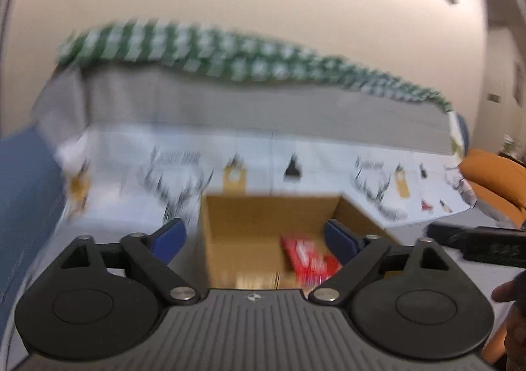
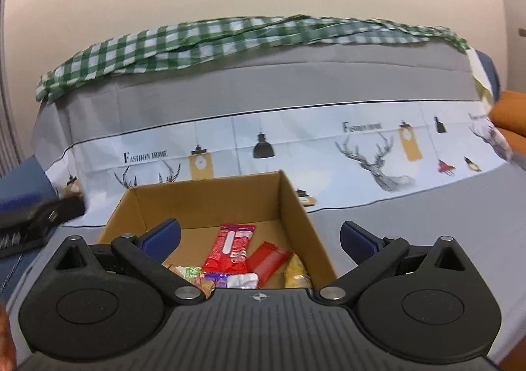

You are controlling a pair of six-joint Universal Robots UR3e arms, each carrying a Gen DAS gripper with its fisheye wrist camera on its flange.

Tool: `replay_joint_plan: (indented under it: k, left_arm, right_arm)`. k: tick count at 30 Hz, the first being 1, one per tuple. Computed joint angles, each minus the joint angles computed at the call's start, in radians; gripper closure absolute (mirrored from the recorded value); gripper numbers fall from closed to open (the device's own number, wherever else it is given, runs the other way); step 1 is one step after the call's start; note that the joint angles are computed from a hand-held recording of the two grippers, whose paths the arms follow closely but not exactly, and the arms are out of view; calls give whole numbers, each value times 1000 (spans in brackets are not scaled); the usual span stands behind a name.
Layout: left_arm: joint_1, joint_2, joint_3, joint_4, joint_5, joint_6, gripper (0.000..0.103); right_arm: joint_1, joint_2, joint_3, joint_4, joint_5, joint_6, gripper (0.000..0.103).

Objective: Organize snacks

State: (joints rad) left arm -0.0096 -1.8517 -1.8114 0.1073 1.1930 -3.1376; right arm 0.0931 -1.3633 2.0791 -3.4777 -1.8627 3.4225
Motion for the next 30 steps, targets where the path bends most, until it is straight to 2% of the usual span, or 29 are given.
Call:
replay_joint_plan:
  k: [1,3,7,10,14,18,30]
  left_arm:
    - [13,39,-25,-40,-22,-13,4]
    - [36,114,-114,-32,-61,-20,0]
    - [-10,218,-197,-124,7,50,0]
    - [-30,266,-231,-208,27,50,0]
    - [-54,261,-226,-288,48,65,0]
    - [-78,213,-206,-260,101,73,0]
    - [-73,167,-134,-318,82,43,0]
  right_arm:
    - [2,-32,45,-18,-7,6,1]
    - [3,-88,142,-62,-8,-3,1]
    - [-14,-177,343,-180,48,-8,1]
    - [27,-193,393,-220,24,-6,1]
    - [79,-110,419,-271,-9,6,1]
    - [84,-81,355,-169,-7,29,1]
    - [111,10,277,-171,-29,37,1]
